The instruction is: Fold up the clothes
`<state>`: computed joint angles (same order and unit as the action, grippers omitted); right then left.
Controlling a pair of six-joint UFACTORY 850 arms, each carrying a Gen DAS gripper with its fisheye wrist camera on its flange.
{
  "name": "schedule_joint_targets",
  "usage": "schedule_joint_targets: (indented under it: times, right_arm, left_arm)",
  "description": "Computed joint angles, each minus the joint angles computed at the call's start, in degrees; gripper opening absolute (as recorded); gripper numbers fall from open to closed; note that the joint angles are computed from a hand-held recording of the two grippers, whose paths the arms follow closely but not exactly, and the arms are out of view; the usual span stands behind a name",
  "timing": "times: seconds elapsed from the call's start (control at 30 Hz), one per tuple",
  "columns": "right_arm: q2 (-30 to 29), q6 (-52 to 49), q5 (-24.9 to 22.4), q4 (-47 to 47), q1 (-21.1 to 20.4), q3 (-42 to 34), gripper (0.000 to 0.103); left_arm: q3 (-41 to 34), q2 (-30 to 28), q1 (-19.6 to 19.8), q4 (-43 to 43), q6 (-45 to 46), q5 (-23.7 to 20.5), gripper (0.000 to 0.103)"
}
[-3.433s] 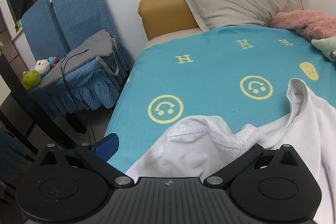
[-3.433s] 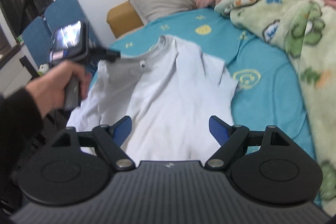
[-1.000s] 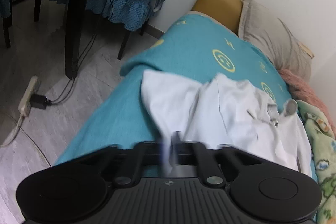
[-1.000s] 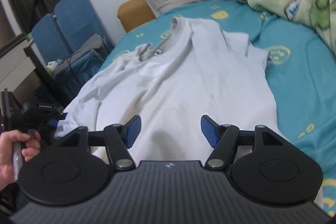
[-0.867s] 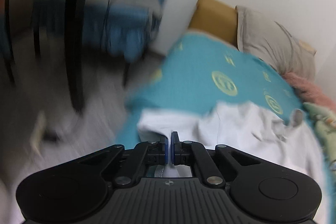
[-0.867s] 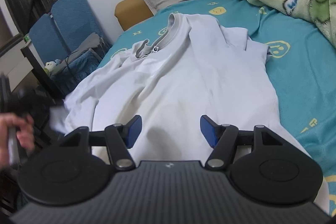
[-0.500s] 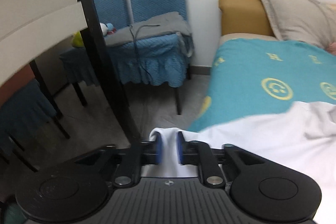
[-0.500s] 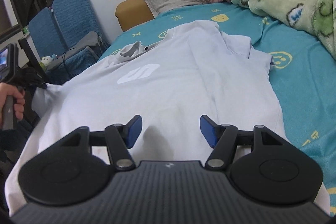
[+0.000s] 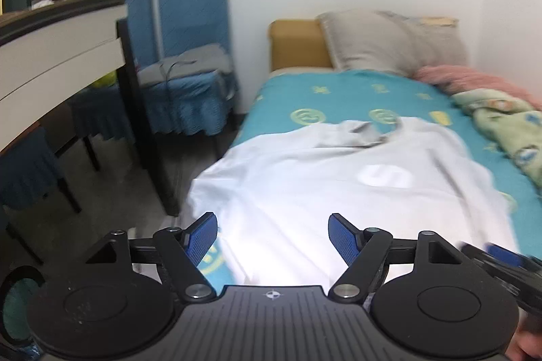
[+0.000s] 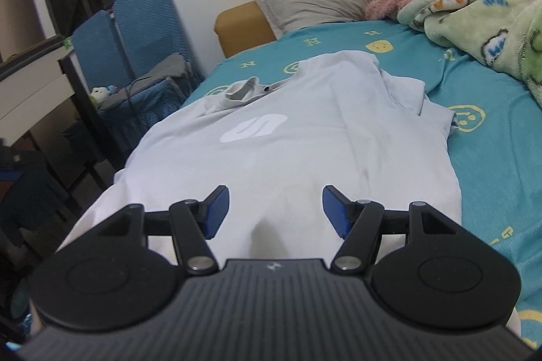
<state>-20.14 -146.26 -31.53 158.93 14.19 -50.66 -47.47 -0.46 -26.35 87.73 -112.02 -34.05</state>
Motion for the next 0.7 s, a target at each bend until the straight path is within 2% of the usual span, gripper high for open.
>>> schedule_joint_targets:
  times: [0.17,0.27,0.33,0.47,0.57,0.7]
  right_arm:
    - [0.9,0.5,-0.3,-1.7,0.3,0.1,0.064]
    - [0.3,4.8,0.7,-5.3,0.3,-1.6,0.063]
    - [-1.6,9.0,4.0,-9.3,0.6,-5.3,0.043]
    - [-8.8,20.3,8.3,-17.7,1.9,-17.0,0.043]
    - [-16.9,25.7,13.4,-22.3,3.8,-29.9,0.043]
    - [-27.7,37.3,18.4,-30.3,5.1,-47.2,0.043]
  left_arm:
    - [3.7,2.8,-1.9,5.8,-6.5,3.3,0.076]
    - [4.2,2.7,0.9,9.3,-11.7,6.3,0.076]
    - [4.3,2.6,2.7,10.9,-14.3,8.1,0.076]
    - [5.0,2.6,4.8,15.9,-18.7,8.8,0.076]
    - [4.9,1.7,6.0,16.2,-19.7,9.7,0.076]
    - [4.9,0.7,9.7,21.1,-27.8,14.6,0.076]
